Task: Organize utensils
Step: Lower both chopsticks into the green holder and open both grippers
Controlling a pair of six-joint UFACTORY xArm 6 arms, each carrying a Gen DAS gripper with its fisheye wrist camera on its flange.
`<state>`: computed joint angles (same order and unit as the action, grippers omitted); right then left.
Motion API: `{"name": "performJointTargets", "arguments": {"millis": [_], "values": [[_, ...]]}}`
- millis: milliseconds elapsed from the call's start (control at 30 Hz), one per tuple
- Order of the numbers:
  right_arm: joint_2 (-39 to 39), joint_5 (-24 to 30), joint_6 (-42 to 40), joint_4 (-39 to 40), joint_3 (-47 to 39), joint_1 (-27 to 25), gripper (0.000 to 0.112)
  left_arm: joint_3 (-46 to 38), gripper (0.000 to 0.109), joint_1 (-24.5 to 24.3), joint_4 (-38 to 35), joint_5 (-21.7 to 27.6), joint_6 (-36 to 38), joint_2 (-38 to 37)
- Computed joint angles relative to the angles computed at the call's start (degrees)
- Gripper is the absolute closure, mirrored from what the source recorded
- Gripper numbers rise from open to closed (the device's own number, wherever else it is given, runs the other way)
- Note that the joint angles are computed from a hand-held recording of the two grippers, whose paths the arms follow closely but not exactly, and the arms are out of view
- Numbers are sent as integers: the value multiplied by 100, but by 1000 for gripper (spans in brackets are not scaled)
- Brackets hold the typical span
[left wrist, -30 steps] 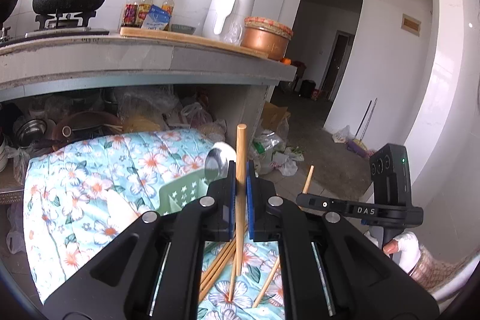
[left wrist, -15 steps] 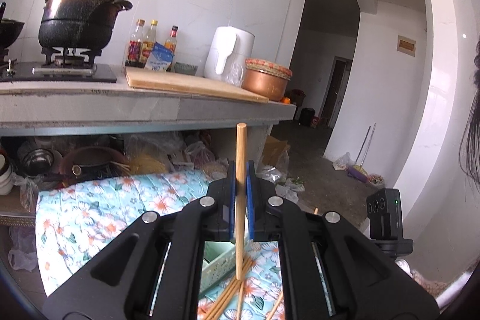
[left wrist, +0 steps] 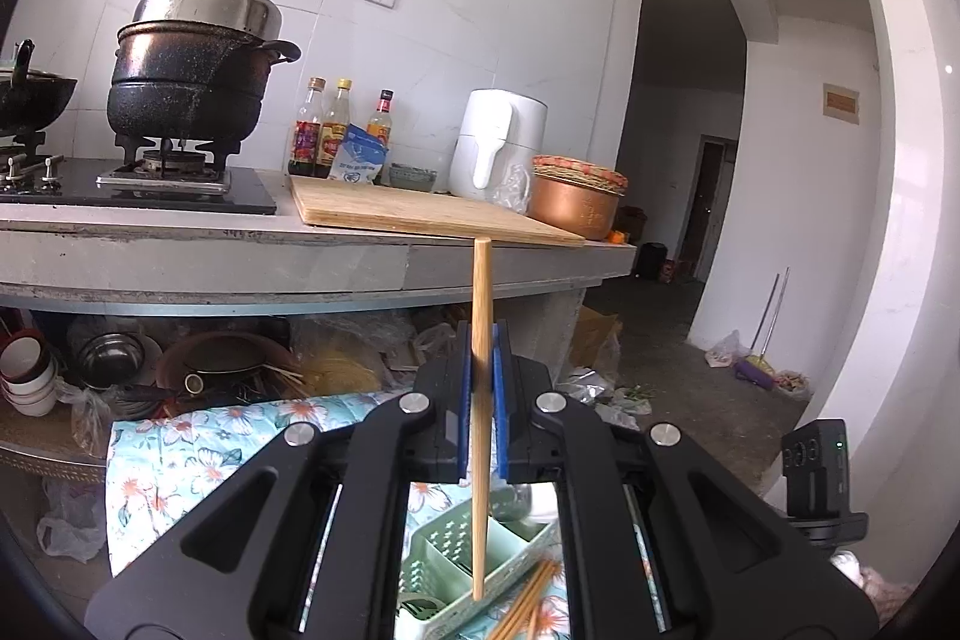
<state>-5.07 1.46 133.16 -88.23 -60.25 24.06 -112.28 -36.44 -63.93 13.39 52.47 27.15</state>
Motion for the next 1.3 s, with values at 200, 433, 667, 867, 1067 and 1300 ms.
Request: {"name": "performJointTargets", "arguments": {"millis": [200, 433, 667, 867, 1067, 1300], "values": [[12, -20, -12, 27, -5, -17, 105, -462, 103, 43, 308, 34, -349, 354], [24, -75, -188, 246, 20, -45, 105, -1087, 103, 46, 399, -12, -523, 743], [55, -69, -432, 487, 24, -46, 105, -2167, 103, 10, 430, 4, -594, 1442], [68, -66, -670, 677, 14, -46, 105, -2781, 103, -8, 1907, 10, -1842, 2208], [57, 21, -1267, 946, -147, 3, 105, -2939, 103, 103, 2971, 313, -2978, 2539], [-21, 239, -2394, 1441, -499, 99, 105, -1741, 102, 27, 2898, -114, -2700, 1910]]}}
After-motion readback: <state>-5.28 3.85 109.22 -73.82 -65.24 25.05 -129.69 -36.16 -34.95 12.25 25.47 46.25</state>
